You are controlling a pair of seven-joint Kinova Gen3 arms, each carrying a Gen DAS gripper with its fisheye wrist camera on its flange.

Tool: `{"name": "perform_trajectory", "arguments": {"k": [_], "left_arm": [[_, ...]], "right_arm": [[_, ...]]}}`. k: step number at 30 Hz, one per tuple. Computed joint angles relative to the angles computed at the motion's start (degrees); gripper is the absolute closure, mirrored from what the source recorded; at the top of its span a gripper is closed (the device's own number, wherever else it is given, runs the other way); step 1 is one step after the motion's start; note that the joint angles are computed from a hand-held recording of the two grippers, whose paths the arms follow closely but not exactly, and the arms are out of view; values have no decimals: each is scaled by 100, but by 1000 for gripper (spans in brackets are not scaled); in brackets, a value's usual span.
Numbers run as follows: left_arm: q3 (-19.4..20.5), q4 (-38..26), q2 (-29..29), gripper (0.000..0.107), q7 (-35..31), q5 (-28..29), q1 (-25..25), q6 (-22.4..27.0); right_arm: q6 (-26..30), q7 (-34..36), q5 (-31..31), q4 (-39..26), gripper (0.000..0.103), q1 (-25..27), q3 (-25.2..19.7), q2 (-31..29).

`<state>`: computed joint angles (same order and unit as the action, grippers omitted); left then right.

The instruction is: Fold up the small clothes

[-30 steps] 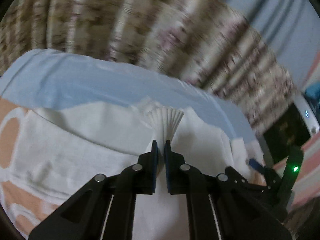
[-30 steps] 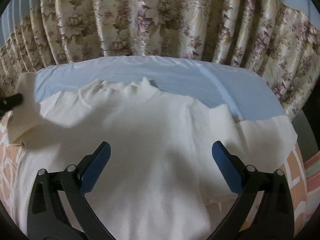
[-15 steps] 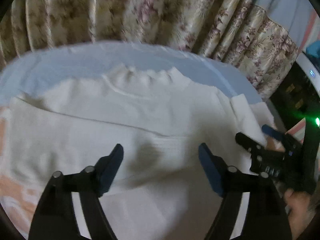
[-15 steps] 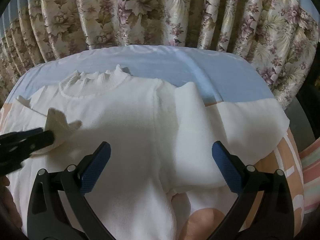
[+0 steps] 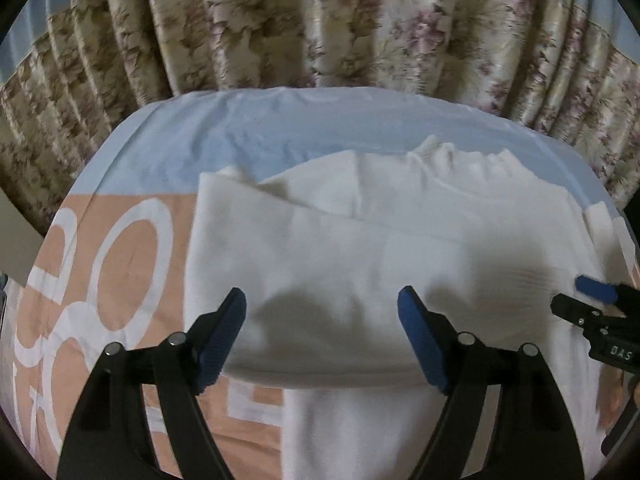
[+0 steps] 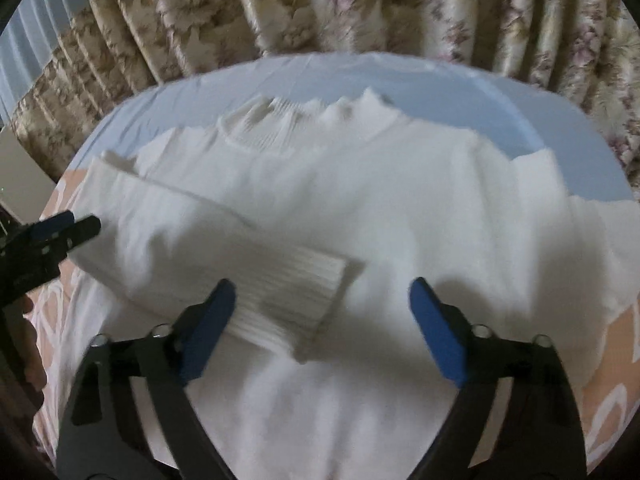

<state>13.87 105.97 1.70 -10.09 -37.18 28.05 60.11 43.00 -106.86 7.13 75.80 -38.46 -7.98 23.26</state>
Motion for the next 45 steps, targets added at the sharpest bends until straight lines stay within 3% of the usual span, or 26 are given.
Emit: {"name": "perform_trajectory", "arguments": {"k": [1, 3, 5, 6, 8, 14, 19, 26, 31, 35, 37, 43, 45], "left_arm": [[-27, 64, -52, 29, -27, 47, -30, -56], [-19, 133, -96, 29, -23, 77, -65, -94], [3, 156, -100, 29, -12, 79, -85, -105], [23, 139, -75, 29, 20, 53, -79, -83], [34, 100, -43, 29, 59, 24, -69, -62], [32, 78, -107, 29, 206, -85, -63, -23], [35, 94, -287, 29, 326, -122, -200, 2], [-23, 64, -300, 27, -125, 196, -483, -159], [-128, 59, -133, 27, -474, 379, -614, -696], [-309, -110, 157, 27, -629, 444, -676, -553], [-410, -189, 288, 27, -785, 549, -710, -403], [-550, -148, 244, 27, -750, 455, -553, -329], [-422, -66, 32, 27, -609, 349, -528, -554]], "right_arm": [[49, 52, -128, -43, 38, 68, -64, 61], [10, -1, -159, -22, 43, 46, -43, 72], [1, 118, -219, -33, 62, 91, -96, 71], [-11, 113, -187, -34, 65, 58, -72, 67], [-89, 291, -347, -13, 82, 188, -166, 58], [-529, 384, -179, 163, 87, 94, -54, -96], [-391, 453, 84, -326, 87, -52, 66, 165], [-156, -785, 949, -436, 87, -258, 861, 356], [-106, -1082, 1071, -260, 89, -20, 749, 219], [121, -740, 474, -415, 93, 497, 339, 205], [208, -818, 505, -410, 93, 453, 470, 174], [-553, -361, 252, 159, 90, 695, 192, -159], [-602, -198, 269, 143, 90, 602, 140, -144]]}}
